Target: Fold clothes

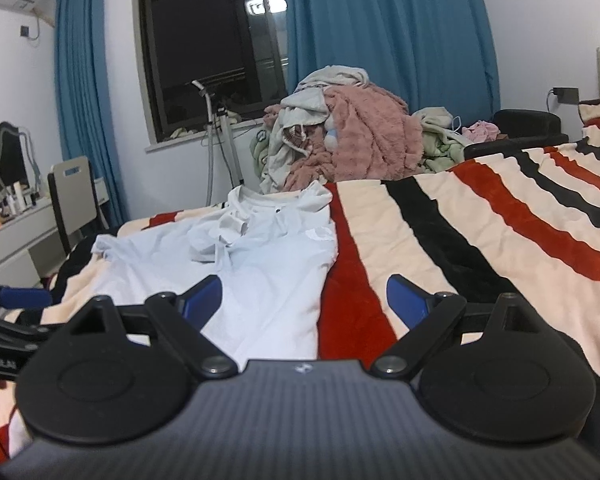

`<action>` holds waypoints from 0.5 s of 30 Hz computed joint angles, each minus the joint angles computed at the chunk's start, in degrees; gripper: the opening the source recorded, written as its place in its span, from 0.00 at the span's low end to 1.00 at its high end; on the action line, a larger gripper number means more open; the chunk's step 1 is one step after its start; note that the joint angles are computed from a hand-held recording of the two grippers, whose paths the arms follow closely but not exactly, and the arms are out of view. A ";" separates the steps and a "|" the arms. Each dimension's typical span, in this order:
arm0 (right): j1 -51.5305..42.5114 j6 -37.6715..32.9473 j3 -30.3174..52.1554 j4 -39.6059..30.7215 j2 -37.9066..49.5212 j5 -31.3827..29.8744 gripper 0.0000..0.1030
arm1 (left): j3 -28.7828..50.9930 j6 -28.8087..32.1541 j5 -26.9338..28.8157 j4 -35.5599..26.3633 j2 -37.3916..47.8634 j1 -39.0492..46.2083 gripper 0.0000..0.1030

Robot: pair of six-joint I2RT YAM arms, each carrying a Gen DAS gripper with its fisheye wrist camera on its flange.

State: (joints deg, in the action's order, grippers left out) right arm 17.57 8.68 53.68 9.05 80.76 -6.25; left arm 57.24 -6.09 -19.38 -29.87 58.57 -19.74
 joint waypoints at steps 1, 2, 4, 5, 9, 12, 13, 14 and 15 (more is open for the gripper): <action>0.55 -0.35 0.14 -0.14 0.17 0.43 0.88 | 0.05 0.76 -0.30 -0.66 -0.32 0.20 1.00; 1.10 -0.69 0.26 -0.27 0.33 0.83 0.88 | -0.09 1.02 -0.71 -0.96 -0.78 0.45 1.00; 2.11 -1.24 0.56 -0.50 0.64 1.38 0.88 | -0.33 1.00 -0.68 -1.51 -1.84 1.43 1.00; 2.65 -1.48 0.62 -0.55 0.71 1.90 0.88 | -0.21 0.60 0.37 -2.13 -2.36 2.44 1.00; 4.57 -3.21 1.99 -2.42 1.63 4.71 0.88 | 0.23 -0.92 4.11 -4.01 -4.33 6.43 1.00; 4.94 -2.56 3.58 -5.09 2.61 5.31 0.88 | 0.26 -0.55 4.11 -4.48 -5.29 7.65 1.00; 4.83 -2.39 4.68 -6.43 3.45 5.11 0.88 | 0.32 -0.45 4.12 -4.56 -5.50 8.08 1.00; 4.72 -2.22 5.80 -7.78 4.31 4.91 0.88 | 0.40 -0.35 4.16 -4.61 -5.68 8.53 1.00; 4.58 -2.13 7.16 -9.27 5.36 4.58 0.88 | 0.47 -0.67 4.09 -4.74 -5.96 8.72 1.00</action>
State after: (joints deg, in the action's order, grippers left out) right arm 22.15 6.55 60.84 -0.22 86.12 -1.67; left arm 57.70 -6.76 -15.29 -34.60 52.61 -11.02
